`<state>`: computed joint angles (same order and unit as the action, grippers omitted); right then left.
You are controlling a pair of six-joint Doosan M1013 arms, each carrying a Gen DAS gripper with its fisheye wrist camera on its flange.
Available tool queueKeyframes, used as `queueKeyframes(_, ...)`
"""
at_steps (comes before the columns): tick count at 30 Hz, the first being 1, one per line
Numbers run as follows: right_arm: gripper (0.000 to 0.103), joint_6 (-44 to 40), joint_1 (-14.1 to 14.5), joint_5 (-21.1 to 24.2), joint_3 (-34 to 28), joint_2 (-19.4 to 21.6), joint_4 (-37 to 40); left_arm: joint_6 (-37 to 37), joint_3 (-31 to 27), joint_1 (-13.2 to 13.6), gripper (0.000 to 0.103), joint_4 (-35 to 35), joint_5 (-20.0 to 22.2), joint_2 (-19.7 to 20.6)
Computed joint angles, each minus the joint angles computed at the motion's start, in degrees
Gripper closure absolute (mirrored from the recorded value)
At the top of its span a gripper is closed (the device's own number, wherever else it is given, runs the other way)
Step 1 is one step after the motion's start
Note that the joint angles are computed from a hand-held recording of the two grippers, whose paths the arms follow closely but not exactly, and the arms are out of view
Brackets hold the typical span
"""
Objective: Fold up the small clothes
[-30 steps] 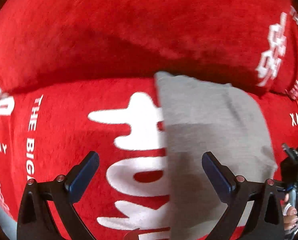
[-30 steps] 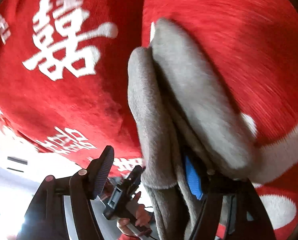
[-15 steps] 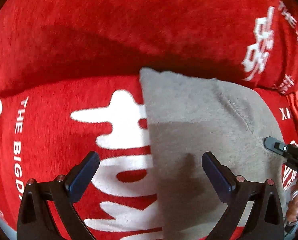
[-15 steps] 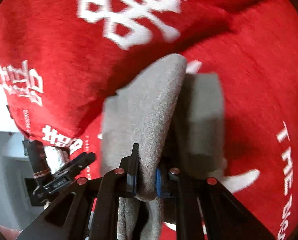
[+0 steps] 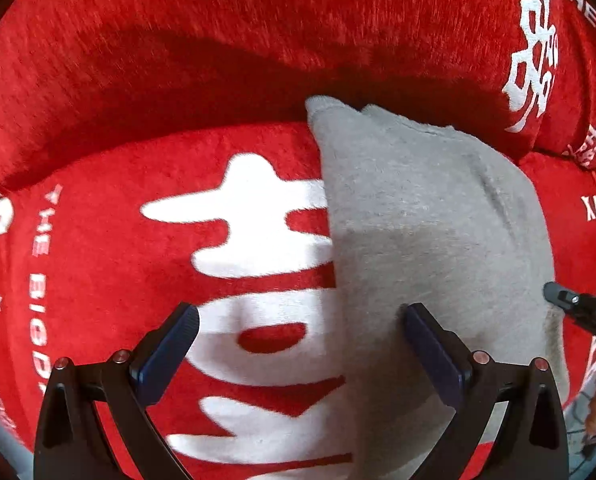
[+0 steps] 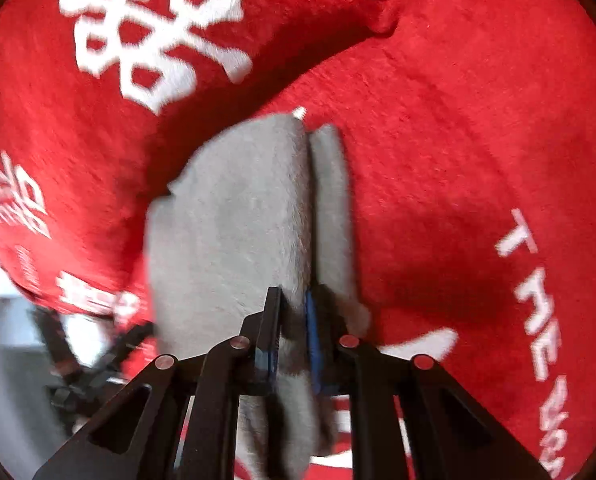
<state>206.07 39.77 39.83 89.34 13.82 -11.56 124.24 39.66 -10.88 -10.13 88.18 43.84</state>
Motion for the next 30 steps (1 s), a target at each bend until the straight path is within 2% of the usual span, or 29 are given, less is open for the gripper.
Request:
queueKeyframes(1, 0.083, 3.3, -0.3, -3.1, 1.6, -0.7, -1.8, 0.2, -0.1, 0.1, 0.0, 0.4, -0.4, -0.1)
queueKeyframes(3, 0.067, 9.2, -1.2, -9.4, 4.1, -1.4, -4.9, -0.4, -1.5, 0.2, 0.0, 0.8, -0.2, 0.3)
queueKeyframes(4, 0.055, 9.5, -1.6, -10.6, 4.0, -0.8, -4.7, -1.0, -2.1, 0.3, 0.0, 1.3, -0.7, 0.7)
queueKeyframes(6, 0.059, 4.2, -3.0, -11.4, 3.7, 0.0, 0.7, -2.6, -3.5, 0.3, 0.0, 1.6, -1.1, 1.5)
queueKeyframes(7, 0.093, 1.8, -3.4, -10.8, 3.2, 0.3, 2.8, -4.0, -4.1, 0.1, 0.0, 1.5, -1.2, 2.0)
queueKeyframes(8, 0.095, -1.0, -3.7, -8.6, 2.1, 0.6, 4.3, -5.4, -5.3, 0.0, 0.0, 1.4, -1.0, 2.8)
queueKeyframes(12, 0.095, -6.6, -2.7, 2.5, -3.8, 1.6, 0.5, -7.9, -7.0, -0.8, 0.0, 2.2, -1.8, 3.8)
queueKeyframes(14, 0.095, -10.8, -2.7, 8.4, -5.5, 2.4, 3.3, -7.1, -7.0, -0.8, 0.0, 1.1, -2.4, 3.7)
queueKeyframes(15, 0.095, -12.6, -3.0, 9.5, -5.4, 2.6, 5.5, -6.5, -6.3, -1.0, 0.0, 1.1, -3.0, 3.3)
queueKeyframes(17, 0.095, -14.3, -3.5, 9.1, -4.4, 3.0, 9.4, -5.1, -4.0, -1.5, 0.0, 2.7, -4.3, 2.4)
queueKeyframes(19, 0.095, -12.7, -3.4, 9.1, -4.3, 3.0, 8.5, -4.0, -1.3, -2.0, 0.0, 4.5, -6.3, 1.4)
queueKeyframes(22, 0.094, -13.4, -3.3, 13.7, -6.6, 3.4, 8.8, -3.7, 1.1, -2.3, 0.0, 5.5, -8.5, 0.4)
queueKeyframes(25, 0.09, -13.7, -2.3, 16.3, -8.5, 3.0, 7.5, -2.7, -0.9, -1.9, 0.0, 6.7, -6.4, 1.1)
queueKeyframes(30, 0.09, -17.0, 0.0, 12.4, -9.7, 2.0, 7.2, 0.1, -3.0, 0.2, 0.0, 0.9, 0.5, 0.9)
